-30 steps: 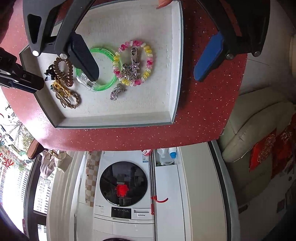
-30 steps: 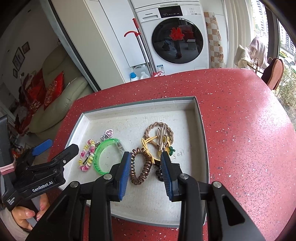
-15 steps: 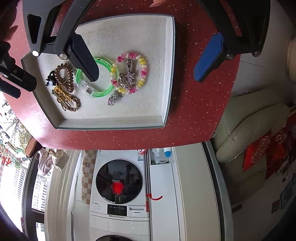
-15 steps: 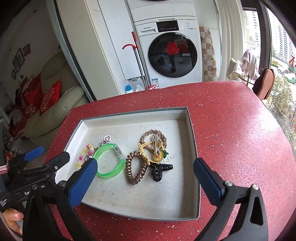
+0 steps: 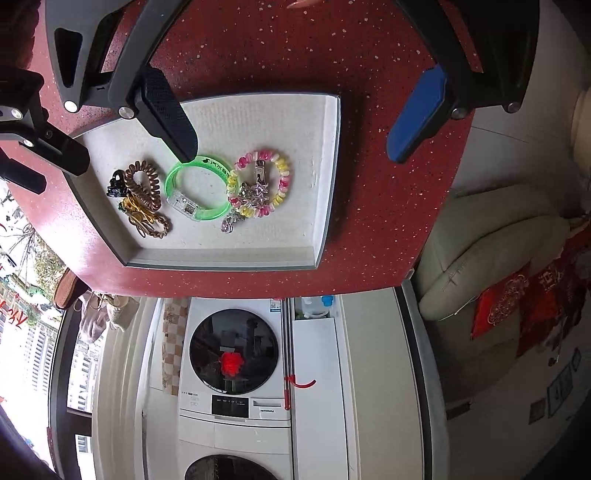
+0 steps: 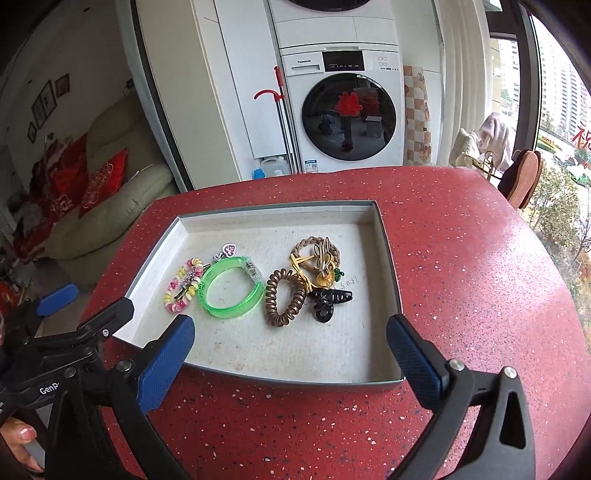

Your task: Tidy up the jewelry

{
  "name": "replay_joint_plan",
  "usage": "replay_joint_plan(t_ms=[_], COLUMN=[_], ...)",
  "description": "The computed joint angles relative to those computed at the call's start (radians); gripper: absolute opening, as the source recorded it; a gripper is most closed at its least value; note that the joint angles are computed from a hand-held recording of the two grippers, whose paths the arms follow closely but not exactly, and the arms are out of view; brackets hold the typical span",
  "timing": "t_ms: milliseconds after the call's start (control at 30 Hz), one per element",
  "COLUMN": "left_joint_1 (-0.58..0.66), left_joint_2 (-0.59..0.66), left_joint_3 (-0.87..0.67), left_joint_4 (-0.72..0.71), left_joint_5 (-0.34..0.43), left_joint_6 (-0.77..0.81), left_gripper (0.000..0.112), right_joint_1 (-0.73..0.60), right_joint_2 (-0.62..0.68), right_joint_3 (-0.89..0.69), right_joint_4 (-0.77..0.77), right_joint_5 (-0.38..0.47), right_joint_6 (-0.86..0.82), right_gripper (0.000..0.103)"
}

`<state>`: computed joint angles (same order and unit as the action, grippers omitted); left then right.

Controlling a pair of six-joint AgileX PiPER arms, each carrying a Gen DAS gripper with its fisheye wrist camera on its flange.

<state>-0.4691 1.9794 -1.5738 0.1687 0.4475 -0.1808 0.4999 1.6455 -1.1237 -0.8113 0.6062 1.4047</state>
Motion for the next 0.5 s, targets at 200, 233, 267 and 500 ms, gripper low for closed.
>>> replay_joint_plan(t_ms=[200, 233, 267, 500], left_joint_1=[-0.004, -0.005, -0.004, -0.019], left_joint_2=[-0.094, -0.104, -0.116, -0.161], left_joint_3=[0.183, 0.204, 0.227, 0.34], left_joint_4=[0.125, 0.144, 0.164, 0.361], left_joint_5=[-0.101, -0.11, -0.12, -0.179], left_joint_6=[-0.14, -0.164, -0.189, -0.402], left_gripper=[0.103, 0.103, 0.103, 0.103], right_joint_1=[0.096, 0.108, 0.12, 0.204], right_joint_2=[-0.027, -0.031, -0.034, -0.026], right_joint_3=[0.069, 0.079, 0.087, 0.114], right_joint_4=[-0.143, -0.16, -0.175, -0.274], right_joint_5=[0.075, 0.088, 0.105, 0.221], right_joint_6=[0.193, 0.22, 0.242, 0.369], right_gripper=[0.103, 0.103, 0.103, 0.103])
